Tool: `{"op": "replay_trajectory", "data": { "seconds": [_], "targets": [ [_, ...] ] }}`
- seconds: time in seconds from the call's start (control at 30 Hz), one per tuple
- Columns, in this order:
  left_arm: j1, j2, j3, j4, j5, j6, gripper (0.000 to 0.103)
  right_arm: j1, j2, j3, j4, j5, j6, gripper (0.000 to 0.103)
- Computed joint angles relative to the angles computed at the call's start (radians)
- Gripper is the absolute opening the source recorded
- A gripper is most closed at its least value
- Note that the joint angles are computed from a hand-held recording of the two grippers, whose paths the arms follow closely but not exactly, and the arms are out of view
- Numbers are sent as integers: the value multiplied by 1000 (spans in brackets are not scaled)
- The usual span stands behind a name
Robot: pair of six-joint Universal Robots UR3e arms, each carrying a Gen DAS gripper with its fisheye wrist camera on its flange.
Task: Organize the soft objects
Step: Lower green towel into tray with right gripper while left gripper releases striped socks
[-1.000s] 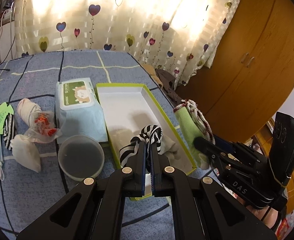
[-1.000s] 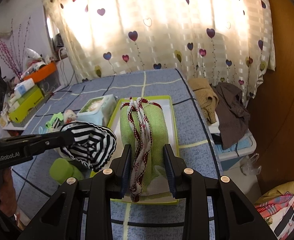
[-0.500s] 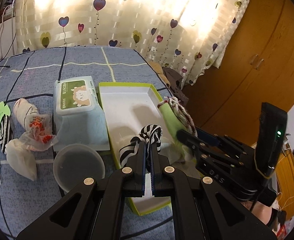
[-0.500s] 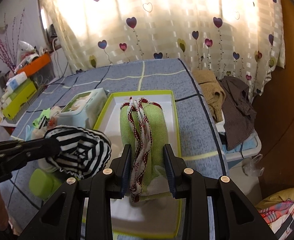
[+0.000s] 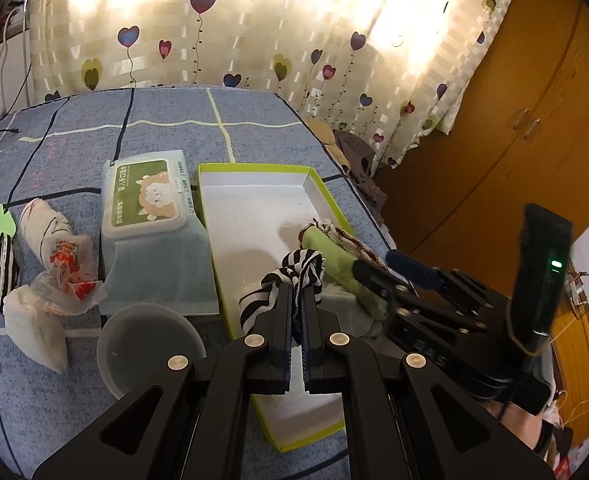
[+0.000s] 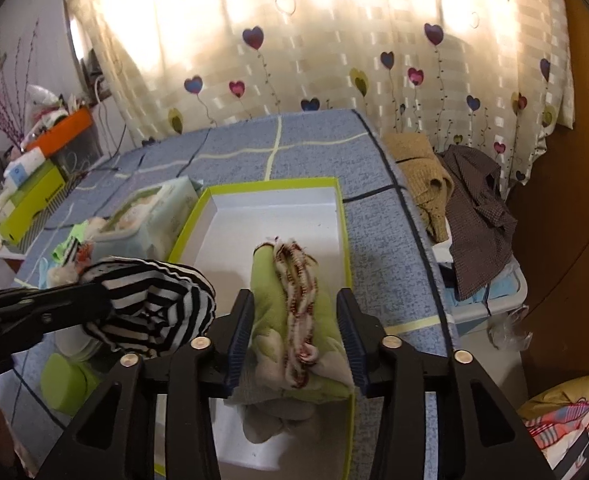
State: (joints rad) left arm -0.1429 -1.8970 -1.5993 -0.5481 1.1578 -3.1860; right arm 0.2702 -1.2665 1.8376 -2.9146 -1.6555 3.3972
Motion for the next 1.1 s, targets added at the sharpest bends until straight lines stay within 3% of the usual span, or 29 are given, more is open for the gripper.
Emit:
{"op": "replay_trajectory", "data": {
  "seconds": [0.43, 0.67, 1.1],
  "targets": [
    [-61, -155, 221, -71, 76, -44, 5, -32, -124, 129, -57, 22, 5, 43],
    [-67, -145, 213, -54, 87, -33, 39, -34, -128, 132, -55, 26, 2, 43],
    [-12, 15, 27, -22, -19, -2, 39, 65, -169, 110, 6, -57, 33, 45]
  ]
}}
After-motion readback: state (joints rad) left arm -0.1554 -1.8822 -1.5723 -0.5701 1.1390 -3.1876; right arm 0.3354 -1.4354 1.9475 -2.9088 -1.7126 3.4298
